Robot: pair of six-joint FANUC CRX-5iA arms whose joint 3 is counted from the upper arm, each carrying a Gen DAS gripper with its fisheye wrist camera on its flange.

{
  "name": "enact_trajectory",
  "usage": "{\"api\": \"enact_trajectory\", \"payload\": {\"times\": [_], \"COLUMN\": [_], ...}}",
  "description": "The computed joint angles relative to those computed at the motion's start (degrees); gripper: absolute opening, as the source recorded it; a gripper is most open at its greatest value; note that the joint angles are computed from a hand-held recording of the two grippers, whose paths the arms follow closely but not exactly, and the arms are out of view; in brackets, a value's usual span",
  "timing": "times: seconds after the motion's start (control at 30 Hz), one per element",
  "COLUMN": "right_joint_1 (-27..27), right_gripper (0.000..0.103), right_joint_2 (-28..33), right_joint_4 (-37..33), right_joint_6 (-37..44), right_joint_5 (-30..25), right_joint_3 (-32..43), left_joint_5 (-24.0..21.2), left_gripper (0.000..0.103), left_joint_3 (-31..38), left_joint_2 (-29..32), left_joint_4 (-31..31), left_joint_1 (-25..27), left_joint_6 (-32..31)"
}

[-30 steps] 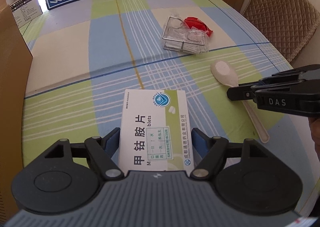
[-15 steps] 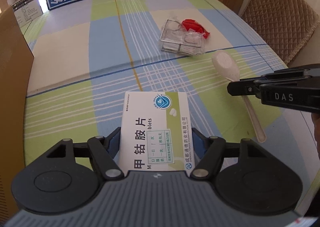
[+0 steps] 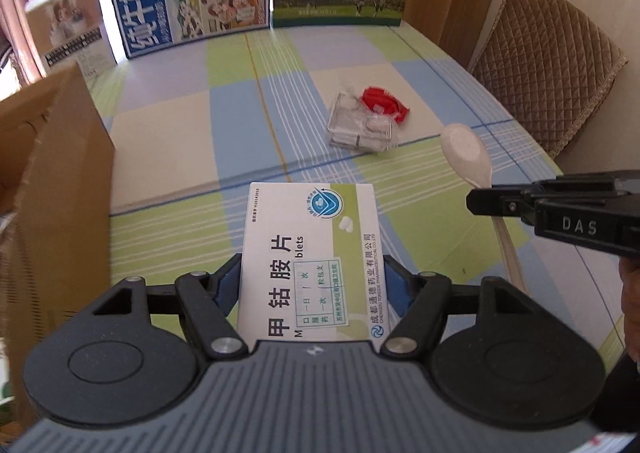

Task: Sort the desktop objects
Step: 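Carry the medicine box and wooden spoon over the cardboard box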

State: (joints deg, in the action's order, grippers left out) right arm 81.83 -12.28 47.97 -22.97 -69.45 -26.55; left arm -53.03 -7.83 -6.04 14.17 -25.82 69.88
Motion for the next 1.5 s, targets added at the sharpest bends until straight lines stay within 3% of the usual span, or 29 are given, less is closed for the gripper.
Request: {"api": "enact_trajectory", "payload": {"times": [0.2,0.4,0.7,1.0,1.5], "right_joint_1": [2.02,2.00,-0.52,-3.32,-7.14], "right_gripper": [0.002,0.002,0.002,0.002,0.002], "right_joint_2": [2.80,7.66,17.37,27.26,35.07], "right_joint_4": [3.22,6.70,7.44,4.12,0.04], "right_joint_6": [-0.38,3.12,10.36,16.61,19.89], "right_joint_5": [-1.85,-0.02,6.74,12.87,16.48], "right_joint_3": [5.27,12.74,25.36,37.09,44.04], "left_joint_5": [-2.00,-4.58,-9.26,-11.39,-9.04], "left_gripper": [0.067,0.067,0.067,0.067,0.067], "left_joint_3": [0.44,0.01,-1.61,-2.72,-4.38], "left_joint_2": [-4.56,-9.52,-15.81,-16.12,-11.63], "left_joint_4": [1.27,2.96,6.81,11.14,13.92], "left_joint_1": [3.16,8.78,23.23,36.39,39.63], "left_joint_6": [-2.12,-4.45,-11.76,-18.84,-22.85]}}
